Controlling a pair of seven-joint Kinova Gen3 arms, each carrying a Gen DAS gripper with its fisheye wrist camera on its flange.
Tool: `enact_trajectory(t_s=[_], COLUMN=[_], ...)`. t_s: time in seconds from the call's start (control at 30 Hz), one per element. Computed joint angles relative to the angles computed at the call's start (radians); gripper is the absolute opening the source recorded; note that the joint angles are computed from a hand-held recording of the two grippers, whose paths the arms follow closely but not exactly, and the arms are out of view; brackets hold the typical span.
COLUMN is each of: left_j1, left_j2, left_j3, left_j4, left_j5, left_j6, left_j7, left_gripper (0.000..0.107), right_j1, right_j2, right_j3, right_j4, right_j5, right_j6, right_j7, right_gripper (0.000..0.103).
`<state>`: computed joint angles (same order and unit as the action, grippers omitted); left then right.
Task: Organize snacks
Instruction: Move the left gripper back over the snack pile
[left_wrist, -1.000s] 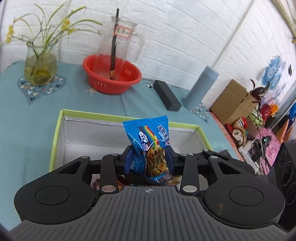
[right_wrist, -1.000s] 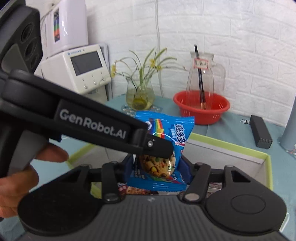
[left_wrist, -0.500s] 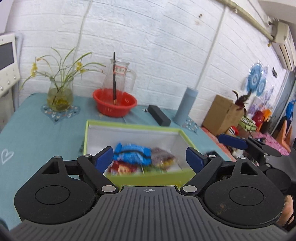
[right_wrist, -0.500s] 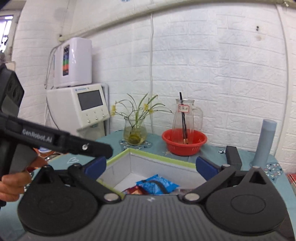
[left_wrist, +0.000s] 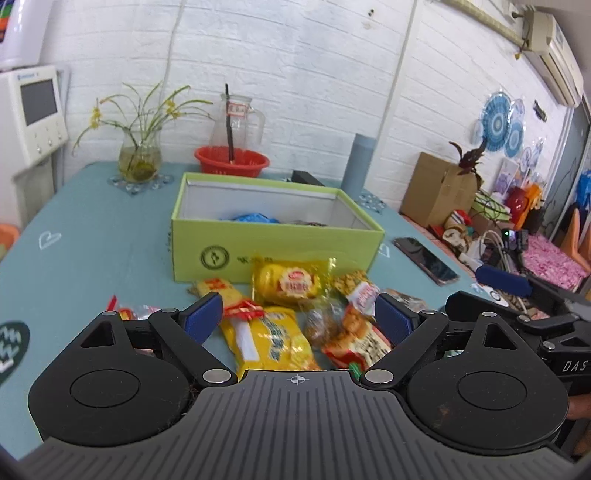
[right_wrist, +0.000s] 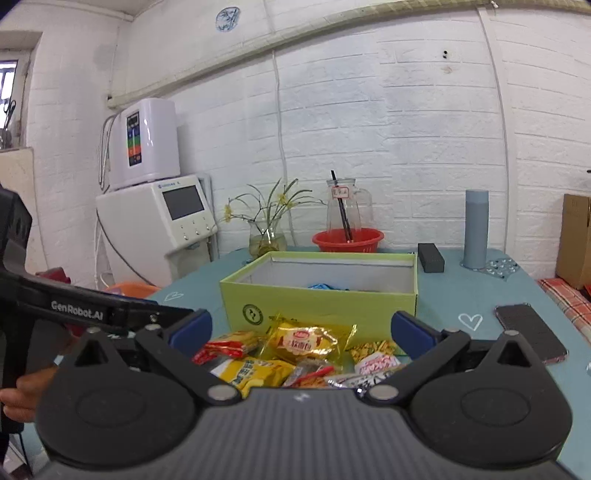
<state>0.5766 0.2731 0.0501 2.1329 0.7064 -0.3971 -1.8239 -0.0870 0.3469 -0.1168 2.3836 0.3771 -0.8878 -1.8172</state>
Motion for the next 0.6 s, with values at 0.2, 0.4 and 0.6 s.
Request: enact_trajectory(t_s=[0.2, 0.4, 0.6], left_j1=[0.016, -0.009, -0.061], left_j2=[-0.043, -0.074, -0.046], left_j3=[0.038, 0.086, 0.097], left_j4=[0.074, 0.145, 0.140], left_j5=[0.030, -0.009, -0.103], left_j6=[-0.083, -0.162, -0.115], left_j7=[0.046, 0.158, 0.248], left_gripper=[0.078, 0.081, 0.081], right_j1=[0.012, 0.012, -0.015], right_j2=[-0.005, 0.007, 0.023], right_j3=[-0.002, 0.000, 0.003], right_j4=[0.061, 0.077, 0.051], right_j5=[0.004, 0.005, -0.027], right_j6=[-0.065, -0.091, 0.017], right_j7=[-0.013, -0.033, -0.016], right_gripper=[0.103, 0.103, 0.103])
